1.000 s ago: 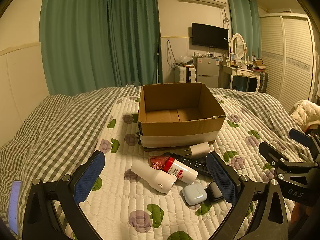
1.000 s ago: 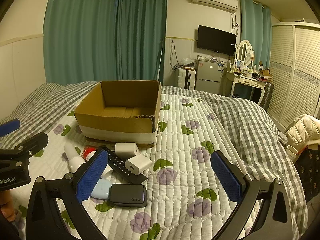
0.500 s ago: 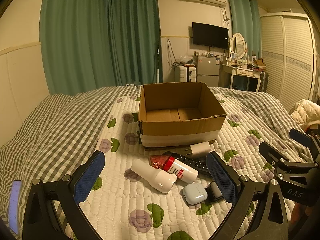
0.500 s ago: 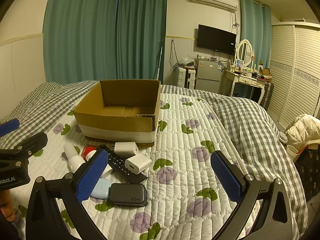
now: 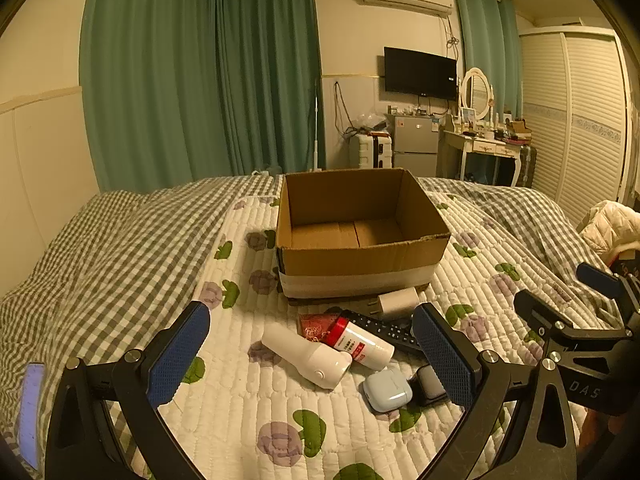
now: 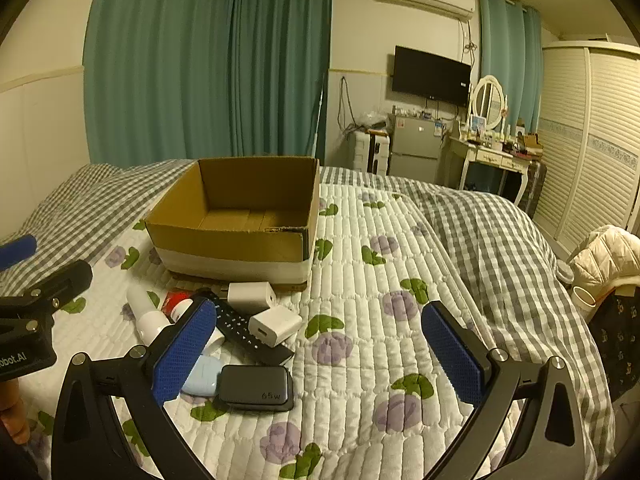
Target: Organize rigid objects
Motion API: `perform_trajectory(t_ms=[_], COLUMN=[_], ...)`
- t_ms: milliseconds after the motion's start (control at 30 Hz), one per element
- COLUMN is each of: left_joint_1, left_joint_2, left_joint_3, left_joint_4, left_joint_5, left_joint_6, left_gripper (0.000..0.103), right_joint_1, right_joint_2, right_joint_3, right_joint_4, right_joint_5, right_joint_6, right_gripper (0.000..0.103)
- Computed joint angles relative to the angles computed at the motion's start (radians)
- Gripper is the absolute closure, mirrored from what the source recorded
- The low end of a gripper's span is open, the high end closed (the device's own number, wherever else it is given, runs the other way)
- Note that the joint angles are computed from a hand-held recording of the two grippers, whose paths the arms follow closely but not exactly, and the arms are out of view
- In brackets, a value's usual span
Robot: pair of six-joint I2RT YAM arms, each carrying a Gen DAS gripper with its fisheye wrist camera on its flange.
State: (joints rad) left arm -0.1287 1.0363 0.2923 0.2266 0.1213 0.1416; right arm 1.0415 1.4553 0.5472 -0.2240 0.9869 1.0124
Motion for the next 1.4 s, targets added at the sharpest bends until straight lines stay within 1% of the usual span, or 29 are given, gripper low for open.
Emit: perform_trajectory(t_ms=[100, 167, 233, 300, 333, 367, 433, 500, 633, 767, 800, 867, 967, 1067, 1100, 1133, 1200, 1267, 1333, 1400], left_joint_1=[-0.006, -0.011, -0.032, -0.061, -0.064, -0.069, -0.073, -0.084, -0.126, -0.161, -0.167, -0.182, -0.209, -0.267, -0.295, -0.307, -0.321, -0.331, -0.321, -0.285], left_joint_2=[-0.030, -0.047, -0.043, -0.008, 0.014, 0.052, 0.164, 0.272, 0.482, 0.649, 0.681, 0.741, 0.760, 0.799, 0.826, 0.846, 0.869, 0.844, 0.816, 0.755], left_joint_3=[0.017, 0.027, 0.045, 0.066, 0.071, 0.084, 0.116, 0.129, 0.137, 0.146, 0.142, 0.149, 0.151, 0.163, 0.174, 0.187, 0.200, 0.187, 0.172, 0.152], left_joint_4=[-0.031, -0.049, -0.063, -0.064, -0.058, -0.055, -0.046, -0.010, 0.085, 0.154, 0.177, 0.191, 0.196, 0.214, 0.216, 0.211, 0.215, 0.212, 0.207, 0.173], left_joint_5=[-0.001, 0.001, -0.029, -0.079, -0.085, -0.092, -0.080, -0.080, -0.113, -0.133, -0.134, -0.128, -0.120, -0.157, -0.186, -0.195, -0.198, -0.183, -0.158, -0.105], left_joint_6=[-0.012, -0.018, -0.024, -0.031, -0.035, -0.046, -0.073, -0.091, -0.093, -0.081, -0.078, -0.075, -0.067, -0.050, -0.047, -0.040, -0.030, -0.027, -0.026, -0.041], left_gripper=[0.000, 0.000, 0.000, 0.000, 0.000, 0.000, 0.000, 0.000, 0.001, 0.004, 0.006, 0.009, 0.009, 0.015, 0.021, 0.025, 0.038, 0.046, 0.046, 0.046], right_joint_1=[-0.009, 0.000, 0.004, 0.002, -0.005, -0.015, -0.053, -0.091, -0.167, -0.228, -0.240, -0.263, -0.281, -0.295, -0.295, -0.292, -0.287, -0.282, -0.277, -0.270], right_joint_2=[-0.031, -0.062, -0.094, -0.107, -0.111, -0.112, -0.119, -0.106, 0.008, 0.080, 0.077, 0.060, 0.067, 0.085, 0.089, 0.093, 0.113, 0.131, 0.141, 0.141], right_joint_3=[0.033, 0.065, 0.096, 0.131, 0.145, 0.150, 0.131, 0.104, 0.047, 0.018, 0.006, -0.019, -0.030, -0.026, -0.024, -0.020, -0.008, 0.004, 0.009, 0.005], right_joint_4=[-0.072, -0.156, -0.237, -0.315, -0.350, -0.353, -0.300, -0.226, -0.039, 0.044, 0.060, 0.095, 0.110, 0.118, 0.119, 0.117, 0.109, 0.102, 0.102, 0.114], right_joint_5=[-0.020, -0.010, -0.006, 0.010, 0.017, 0.014, -0.010, -0.043, -0.135, -0.230, -0.244, -0.274, -0.298, -0.322, -0.322, -0.320, -0.316, -0.313, -0.313, -0.313], right_joint_6=[-0.004, 0.010, 0.011, 0.004, -0.001, -0.017, -0.075, -0.118, -0.172, -0.192, -0.192, -0.195, -0.191, -0.194, -0.193, -0.192, -0.192, -0.192, -0.195, -0.200], right_gripper=[0.000, 0.000, 0.000, 0.000, 0.000, 0.000, 0.000, 0.000, 0.000, 0.000, 0.000, 0.000, 0.000, 0.000, 0.000, 0.000, 0.000, 0.000, 0.000, 0.000])
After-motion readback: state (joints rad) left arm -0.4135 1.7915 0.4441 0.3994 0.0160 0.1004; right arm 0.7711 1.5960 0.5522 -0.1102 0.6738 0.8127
